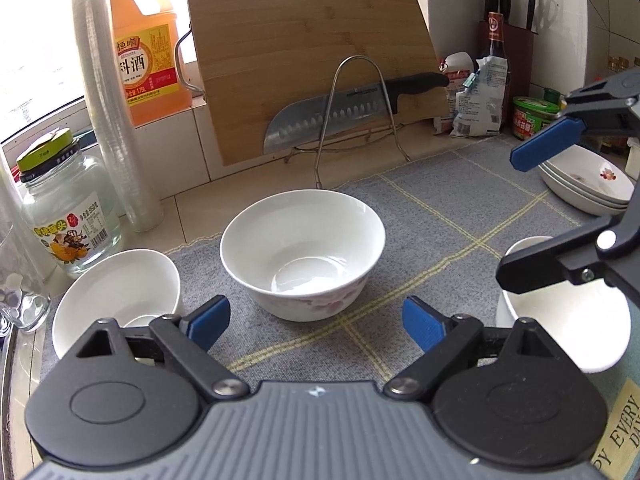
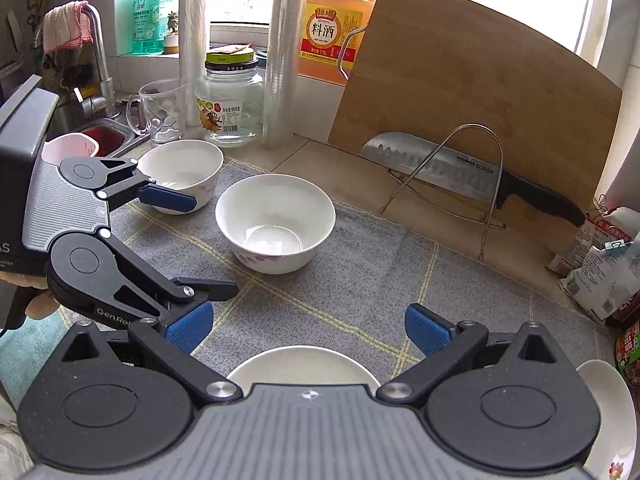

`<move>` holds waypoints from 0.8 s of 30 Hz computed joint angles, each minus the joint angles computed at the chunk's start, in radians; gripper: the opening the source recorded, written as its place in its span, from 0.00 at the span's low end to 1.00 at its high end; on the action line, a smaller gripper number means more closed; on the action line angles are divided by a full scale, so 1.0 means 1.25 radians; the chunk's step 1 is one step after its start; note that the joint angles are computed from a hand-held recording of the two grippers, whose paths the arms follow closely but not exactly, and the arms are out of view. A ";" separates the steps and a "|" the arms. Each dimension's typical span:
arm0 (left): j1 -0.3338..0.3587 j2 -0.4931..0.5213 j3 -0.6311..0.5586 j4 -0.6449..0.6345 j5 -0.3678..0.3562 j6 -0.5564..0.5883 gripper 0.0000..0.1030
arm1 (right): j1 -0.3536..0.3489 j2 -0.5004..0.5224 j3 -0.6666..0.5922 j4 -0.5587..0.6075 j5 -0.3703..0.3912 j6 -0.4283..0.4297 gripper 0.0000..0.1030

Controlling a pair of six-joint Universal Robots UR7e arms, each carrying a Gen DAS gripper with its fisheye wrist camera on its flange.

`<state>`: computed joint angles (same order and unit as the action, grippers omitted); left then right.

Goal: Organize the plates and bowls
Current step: 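Move the right tool to another flower-print bowl and close on its rim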

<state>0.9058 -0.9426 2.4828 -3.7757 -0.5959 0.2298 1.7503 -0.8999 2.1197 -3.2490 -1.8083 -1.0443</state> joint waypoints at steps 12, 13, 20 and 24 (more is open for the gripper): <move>0.037 0.033 -0.046 -0.014 0.003 0.025 0.90 | 0.027 0.092 -0.183 0.201 -0.013 0.044 0.99; 0.039 0.034 -0.048 -0.016 0.004 0.027 0.90 | 0.028 0.099 -0.193 0.209 -0.013 0.042 0.99; 0.049 0.046 -0.061 -0.050 -0.002 0.057 0.90 | 0.033 0.148 -0.272 0.292 -0.018 0.056 0.93; 0.056 0.044 -0.065 -0.054 -0.019 0.069 0.89 | 0.033 0.172 -0.316 0.340 -0.018 0.073 0.89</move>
<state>0.9759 -0.8877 2.4014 -3.8429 -0.6193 0.3155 1.7910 -0.6852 1.7250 -2.8244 -1.8313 -0.9536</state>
